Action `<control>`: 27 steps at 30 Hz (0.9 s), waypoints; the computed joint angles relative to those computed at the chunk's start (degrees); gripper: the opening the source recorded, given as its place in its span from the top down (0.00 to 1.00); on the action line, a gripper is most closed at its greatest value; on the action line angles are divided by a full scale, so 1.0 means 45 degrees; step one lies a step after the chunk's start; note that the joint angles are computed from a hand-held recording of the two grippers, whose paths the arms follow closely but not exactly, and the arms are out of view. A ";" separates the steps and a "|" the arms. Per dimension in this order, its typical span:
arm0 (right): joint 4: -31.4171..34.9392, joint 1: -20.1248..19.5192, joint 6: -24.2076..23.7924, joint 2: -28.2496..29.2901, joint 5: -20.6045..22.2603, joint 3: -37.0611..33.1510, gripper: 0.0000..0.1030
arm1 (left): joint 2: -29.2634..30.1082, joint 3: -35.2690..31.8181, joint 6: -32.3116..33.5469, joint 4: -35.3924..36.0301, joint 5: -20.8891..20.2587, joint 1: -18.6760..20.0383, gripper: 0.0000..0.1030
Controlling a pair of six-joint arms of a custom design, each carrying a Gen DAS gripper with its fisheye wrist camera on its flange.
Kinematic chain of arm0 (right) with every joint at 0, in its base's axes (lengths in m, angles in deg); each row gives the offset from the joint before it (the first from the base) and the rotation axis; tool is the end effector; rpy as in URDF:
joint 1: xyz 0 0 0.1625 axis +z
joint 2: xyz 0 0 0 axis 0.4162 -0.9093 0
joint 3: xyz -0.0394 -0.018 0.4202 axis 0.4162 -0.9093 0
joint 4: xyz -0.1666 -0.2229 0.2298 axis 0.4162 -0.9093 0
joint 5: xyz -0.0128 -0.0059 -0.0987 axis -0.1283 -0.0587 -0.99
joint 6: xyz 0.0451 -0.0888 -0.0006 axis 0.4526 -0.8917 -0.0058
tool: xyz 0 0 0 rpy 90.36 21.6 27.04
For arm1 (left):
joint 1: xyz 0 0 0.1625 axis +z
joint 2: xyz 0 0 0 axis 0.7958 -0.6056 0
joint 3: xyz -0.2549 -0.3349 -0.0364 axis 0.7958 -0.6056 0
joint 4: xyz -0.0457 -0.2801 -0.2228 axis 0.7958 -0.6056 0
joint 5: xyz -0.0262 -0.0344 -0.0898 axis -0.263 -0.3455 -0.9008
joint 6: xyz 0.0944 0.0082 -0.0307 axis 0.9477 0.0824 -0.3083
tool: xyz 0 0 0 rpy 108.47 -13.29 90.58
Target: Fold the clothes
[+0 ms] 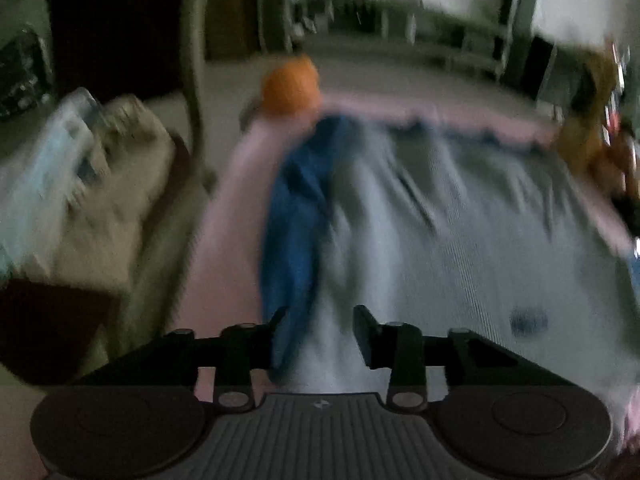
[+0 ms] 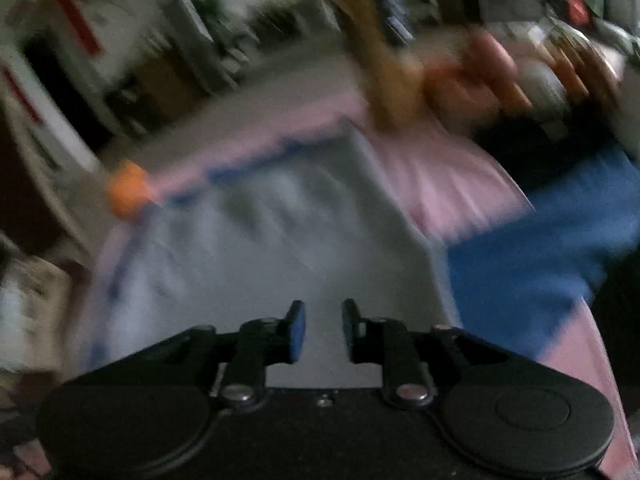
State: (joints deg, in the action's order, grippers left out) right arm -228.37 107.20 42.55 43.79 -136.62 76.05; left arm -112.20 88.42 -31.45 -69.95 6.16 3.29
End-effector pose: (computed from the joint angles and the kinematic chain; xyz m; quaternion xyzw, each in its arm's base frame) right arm 0.3888 -0.3476 0.0959 0.0034 -0.8907 0.4046 0.2070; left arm 0.0005 -0.3760 0.4574 0.1603 0.8653 -0.3374 0.3344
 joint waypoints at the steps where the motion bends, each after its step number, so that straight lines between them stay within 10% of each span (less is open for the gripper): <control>1: -0.0664 0.0150 -0.0710 0.0209 0.0092 -0.0450 0.69 | 0.0372 -0.0283 0.0579 -0.1021 -0.0209 0.0328 0.58; 5: -0.3410 0.0444 -0.3190 0.1415 0.0810 -0.2223 0.47 | 0.2499 -0.2006 0.1865 -0.4144 -0.1696 0.2152 0.58; 10: -0.5008 -0.0025 -0.5376 0.3062 0.1757 -0.3552 0.43 | 0.5218 -0.5855 0.0530 -0.1666 -0.5806 0.4375 0.57; 12: -0.4933 -0.0512 -0.4963 0.3226 0.2612 -0.3393 0.52 | 0.6387 -0.7310 0.0201 -0.0683 -0.6570 0.4872 0.41; 16: -0.5288 -0.1561 -0.3241 0.2919 0.4345 -0.2326 0.52 | 0.8409 -0.9694 -0.0175 0.0729 -0.7055 0.5512 0.39; 27: -0.4685 -0.1947 -0.2374 0.2779 0.4579 -0.2119 0.47 | 1.0128 -1.1318 0.0078 0.1931 -0.8008 0.6162 0.48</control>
State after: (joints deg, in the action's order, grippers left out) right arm -249.45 98.44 31.87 56.30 -116.01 66.52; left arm -66.62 37.49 -31.10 -61.26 -29.87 31.02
